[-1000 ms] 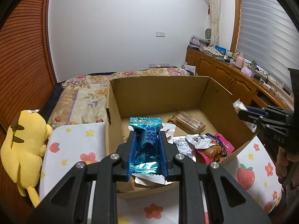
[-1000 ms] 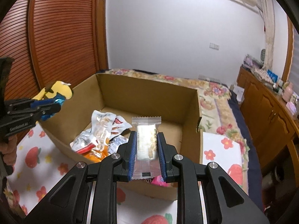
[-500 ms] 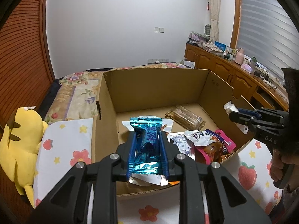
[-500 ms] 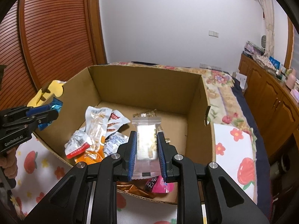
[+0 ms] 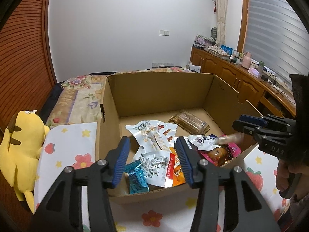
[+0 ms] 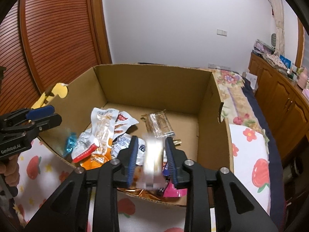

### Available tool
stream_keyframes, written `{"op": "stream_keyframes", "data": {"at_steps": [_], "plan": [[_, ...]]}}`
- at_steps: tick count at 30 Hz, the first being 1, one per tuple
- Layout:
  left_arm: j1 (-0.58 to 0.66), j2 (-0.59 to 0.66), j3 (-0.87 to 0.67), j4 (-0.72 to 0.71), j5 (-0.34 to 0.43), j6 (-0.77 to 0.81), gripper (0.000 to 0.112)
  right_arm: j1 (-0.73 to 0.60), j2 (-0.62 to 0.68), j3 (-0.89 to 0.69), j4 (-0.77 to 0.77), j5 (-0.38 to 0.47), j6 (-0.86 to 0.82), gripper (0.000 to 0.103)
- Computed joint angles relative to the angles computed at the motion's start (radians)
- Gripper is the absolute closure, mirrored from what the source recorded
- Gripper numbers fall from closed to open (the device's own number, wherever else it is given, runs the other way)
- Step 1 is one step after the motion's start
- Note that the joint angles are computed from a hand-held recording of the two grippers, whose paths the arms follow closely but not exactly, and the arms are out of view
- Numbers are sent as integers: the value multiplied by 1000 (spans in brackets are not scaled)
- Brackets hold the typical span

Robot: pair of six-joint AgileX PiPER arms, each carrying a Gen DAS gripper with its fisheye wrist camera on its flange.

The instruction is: Organize snacks

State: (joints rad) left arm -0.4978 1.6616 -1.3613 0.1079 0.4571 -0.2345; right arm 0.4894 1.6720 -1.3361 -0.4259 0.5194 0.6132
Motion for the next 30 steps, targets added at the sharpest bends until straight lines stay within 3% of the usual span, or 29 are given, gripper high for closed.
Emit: {"op": "stream_keyframes", "data": {"at_steps": [4, 6, 10, 15, 18, 24, 30], "plan": [[-7, -35, 27, 14, -10, -19, 55, 15, -28, 20, -21, -3, 25, 58], [-18, -58, 43, 62, -13, -69, 40, 28, -46, 30, -38, 6, 45, 54], [-58, -127, 90, 235, -15, -222, 31, 64, -109, 61, -87, 31, 102, 51], [-79, -200, 110, 279, 26, -275, 15, 136, -201, 85, -191, 100, 201, 35], [-98, -258, 130, 339, 43, -332, 12, 192, -248, 87, -281, 145, 287, 18], [-135, -342, 126, 398, 109, -363, 9, 341, -304, 94, -498, 290, 470, 0], [-202, -413, 129, 490, 178, -424, 9, 428, -339, 113, -573, 373, 555, 0]]}}
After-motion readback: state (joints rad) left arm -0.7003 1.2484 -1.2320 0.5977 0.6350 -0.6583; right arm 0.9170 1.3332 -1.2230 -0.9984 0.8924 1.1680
